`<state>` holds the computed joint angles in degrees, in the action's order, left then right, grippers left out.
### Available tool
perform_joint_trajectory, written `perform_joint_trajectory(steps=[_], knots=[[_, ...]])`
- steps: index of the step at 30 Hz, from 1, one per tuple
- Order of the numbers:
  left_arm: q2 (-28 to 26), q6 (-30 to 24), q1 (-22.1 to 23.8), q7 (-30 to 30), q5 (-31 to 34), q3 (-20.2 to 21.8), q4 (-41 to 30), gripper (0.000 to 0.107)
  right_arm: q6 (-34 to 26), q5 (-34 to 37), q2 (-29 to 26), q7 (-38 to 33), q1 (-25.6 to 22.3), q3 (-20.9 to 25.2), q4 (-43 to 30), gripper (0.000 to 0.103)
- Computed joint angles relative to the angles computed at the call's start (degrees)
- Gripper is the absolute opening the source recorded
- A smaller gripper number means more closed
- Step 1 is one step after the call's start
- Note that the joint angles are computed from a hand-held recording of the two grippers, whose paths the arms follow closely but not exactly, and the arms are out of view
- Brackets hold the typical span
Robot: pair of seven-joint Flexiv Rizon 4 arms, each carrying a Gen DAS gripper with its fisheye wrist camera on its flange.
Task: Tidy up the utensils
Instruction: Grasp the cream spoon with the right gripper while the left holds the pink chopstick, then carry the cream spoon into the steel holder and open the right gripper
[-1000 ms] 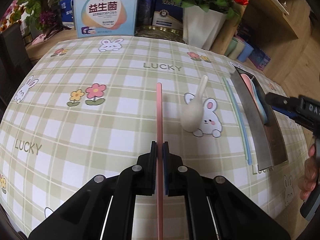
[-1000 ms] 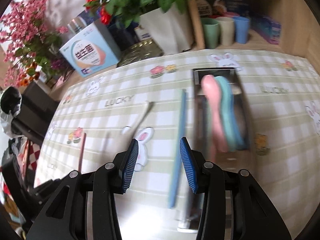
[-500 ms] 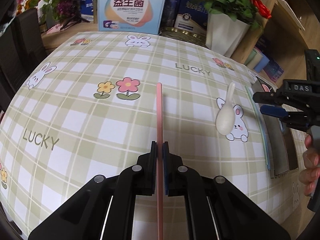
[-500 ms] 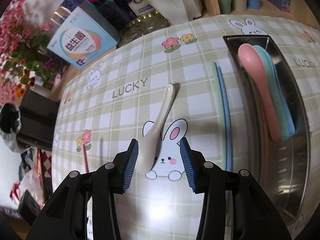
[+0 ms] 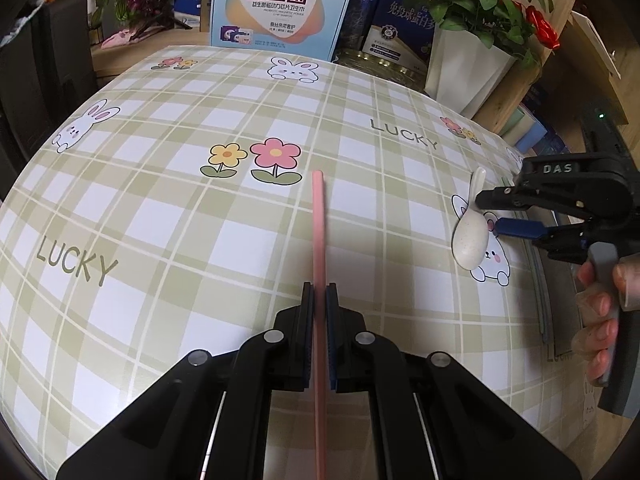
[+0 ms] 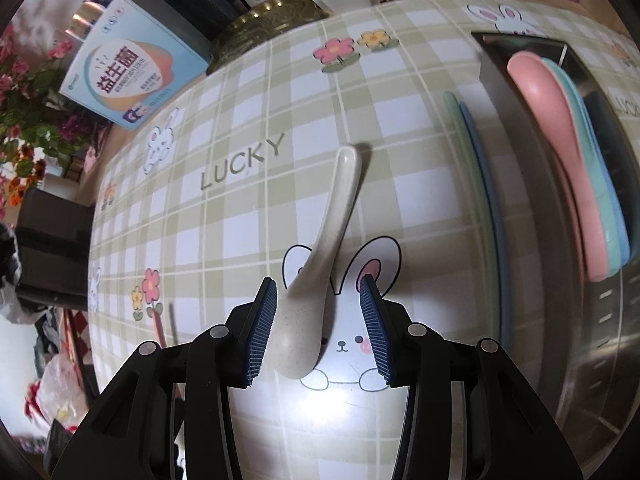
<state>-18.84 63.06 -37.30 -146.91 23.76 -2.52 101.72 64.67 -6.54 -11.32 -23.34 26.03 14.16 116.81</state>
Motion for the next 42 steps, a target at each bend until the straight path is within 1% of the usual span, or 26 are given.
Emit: perform_joint_trajectory(steps=[5,8,11,13,15,16,17,18,19,20,21,23,24,26,28,33,36,39,42], knots=[[-0.09,0.94,0.33,-0.01,-0.66,-0.04,0.58,0.006,-1.14,-3.54,-0.92,1.94,1.08,-0.97,-0.77,0.043],[-0.18,0.98,0.16,-0.1,-0.47,0.12,0.46,0.006,-3.15,-6.85,-1.42,2.98,1.9,-1.64,-1.53,0.043],[-0.21,1.55,0.09,-0.35,-0.31,0.27,0.62,0.006,-7.41,-10.4,-1.94,1.45,2.72,-1.71,-2.88,0.043],[-0.18,2.0,-0.02,-0.66,-0.03,0.46,0.79,0.006,-7.46,-11.13,-1.84,0.99,2.68,-1.66,-2.67,0.042],[-0.17,1.98,-0.13,-0.77,0.14,0.54,0.76,0.006,-6.39,-10.93,-1.51,1.01,2.31,-1.6,-1.98,0.038],[-0.15,1.87,-0.19,-0.84,0.22,0.58,0.73,0.006,-6.34,-10.94,-1.21,1.09,2.13,-1.63,-1.55,0.03],[-0.15,1.87,-0.18,-0.87,0.22,0.57,0.72,0.006,-5.89,-10.56,-0.86,0.93,1.79,-1.54,-1.0,0.024],[-0.17,1.94,-0.13,-0.84,0.18,0.53,0.74,0.006,-4.2,-9.33,-0.62,0.28,1.17,-1.25,-0.33,0.023],[-0.18,1.93,-0.14,-0.82,0.2,0.53,0.71,0.006,-1.29,-6.68,-0.38,-0.94,0.15,-0.62,0.59,0.021],[-0.17,2.08,-0.13,-0.86,0.23,0.54,0.78,0.006,-0.04,-5.37,-0.12,-1.39,-0.25,-0.38,1.16,0.02],[-0.16,2.18,-0.13,-0.93,0.21,0.55,0.84,0.006,0.6,-5.12,0.27,-1.33,-0.32,-0.46,1.73,0.019],[-0.19,1.94,-0.13,-0.82,0.13,0.52,0.7,0.006,2.61,-5.37,1.15,-1.75,-0.43,-0.56,3.12,0.012],[-0.2,1.8,-0.15,-0.78,0.15,0.53,0.65,0.006,3.62,-5.47,1.65,-2.06,-0.48,-0.51,3.81,0.011],[-0.27,1.36,-0.35,-0.86,0.49,0.63,0.36,0.006,4.3,-5.47,2.24,-2.91,-0.47,-0.28,4.34,0.007],[-0.28,1.09,-0.41,-0.87,0.69,0.63,0.23,0.006,5.03,-4.75,2.39,-4.72,-0.44,0.31,4.41,0.005],[-0.34,1.22,-0.23,-0.83,0.62,0.51,0.27,0.006,3.22,-5.07,2.3,-6.69,0.59,0.8,4.01,0.005],[-0.34,1.11,-0.34,-0.93,0.88,0.61,0.21,0.006,1.75,-6.55,2.49,-7.42,1.31,0.74,4.0,0.005],[-0.31,1.2,-0.25,-0.94,0.82,0.55,0.29,0.006,0.17,-8.84,2.48,-6.71,1.94,0.17,3.71,0.005],[-0.34,1.44,-0.19,-0.95,0.71,0.51,0.37,0.006,-1.41,-10.58,2.16,-6.99,2.26,-0.05,3.18,0.007]])
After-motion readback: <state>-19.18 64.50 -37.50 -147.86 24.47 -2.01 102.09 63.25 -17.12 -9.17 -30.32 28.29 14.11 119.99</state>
